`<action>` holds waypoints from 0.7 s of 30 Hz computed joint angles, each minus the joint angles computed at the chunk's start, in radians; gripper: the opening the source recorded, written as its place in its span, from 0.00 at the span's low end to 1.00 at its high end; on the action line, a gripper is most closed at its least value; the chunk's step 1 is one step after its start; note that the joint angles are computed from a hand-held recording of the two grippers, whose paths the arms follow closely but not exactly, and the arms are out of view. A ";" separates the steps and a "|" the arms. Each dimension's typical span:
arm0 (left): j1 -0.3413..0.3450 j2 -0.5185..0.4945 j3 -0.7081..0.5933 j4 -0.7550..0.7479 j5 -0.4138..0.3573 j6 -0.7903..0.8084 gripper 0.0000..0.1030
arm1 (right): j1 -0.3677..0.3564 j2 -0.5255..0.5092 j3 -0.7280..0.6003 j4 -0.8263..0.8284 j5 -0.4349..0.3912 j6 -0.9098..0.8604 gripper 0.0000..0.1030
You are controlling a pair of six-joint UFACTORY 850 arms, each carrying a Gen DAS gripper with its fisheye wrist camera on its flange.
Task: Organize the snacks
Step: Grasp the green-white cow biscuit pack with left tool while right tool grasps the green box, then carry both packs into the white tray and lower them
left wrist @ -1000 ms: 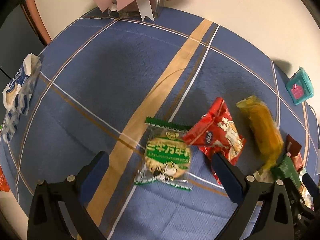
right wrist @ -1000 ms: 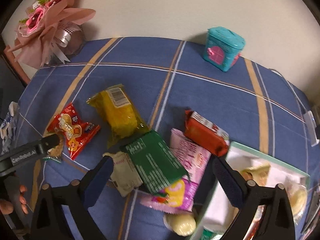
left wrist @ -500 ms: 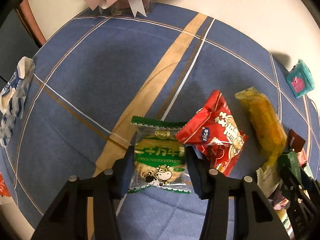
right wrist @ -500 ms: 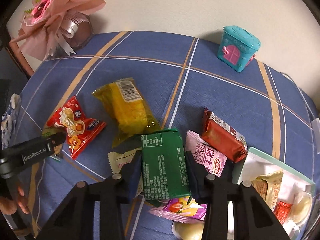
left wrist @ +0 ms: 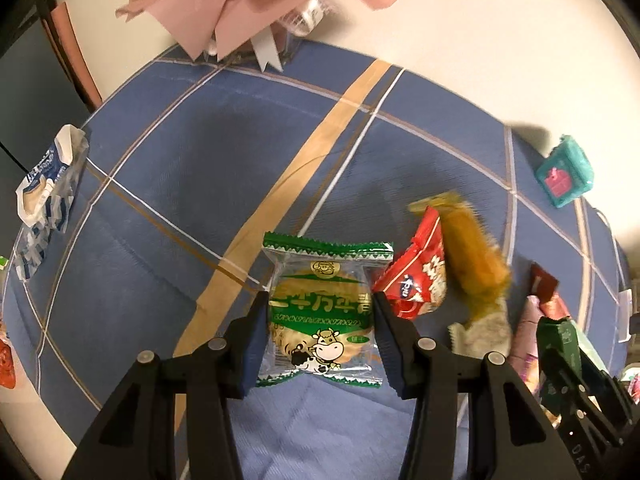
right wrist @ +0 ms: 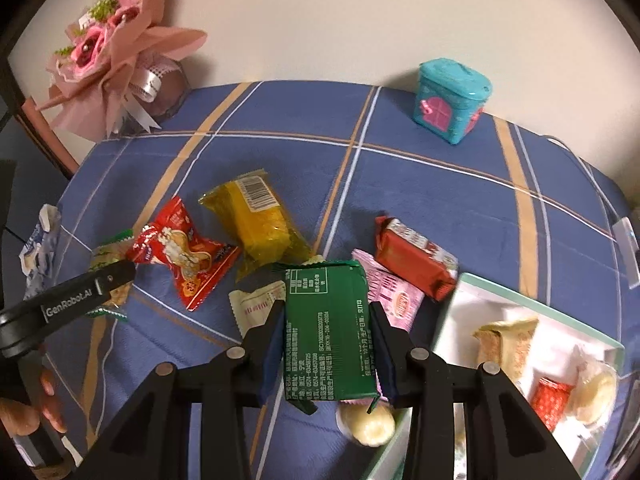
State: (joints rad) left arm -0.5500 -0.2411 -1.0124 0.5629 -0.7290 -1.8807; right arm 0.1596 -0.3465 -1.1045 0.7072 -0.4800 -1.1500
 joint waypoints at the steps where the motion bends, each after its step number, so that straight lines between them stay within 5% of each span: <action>1: -0.007 0.004 -0.005 0.005 -0.008 -0.007 0.50 | -0.005 0.008 0.003 0.002 -0.004 -0.003 0.41; 11: -0.094 -0.005 -0.101 0.059 -0.136 -0.033 0.50 | -0.066 0.074 0.018 0.002 -0.060 -0.003 0.41; 21: -0.156 -0.066 -0.205 0.074 -0.165 0.001 0.50 | -0.127 0.092 0.013 -0.023 -0.091 0.033 0.41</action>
State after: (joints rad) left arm -0.7059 -0.3075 -1.2176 0.6366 -0.8944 -1.8801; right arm 0.0328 -0.2545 -1.0914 0.6838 -0.5706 -1.1174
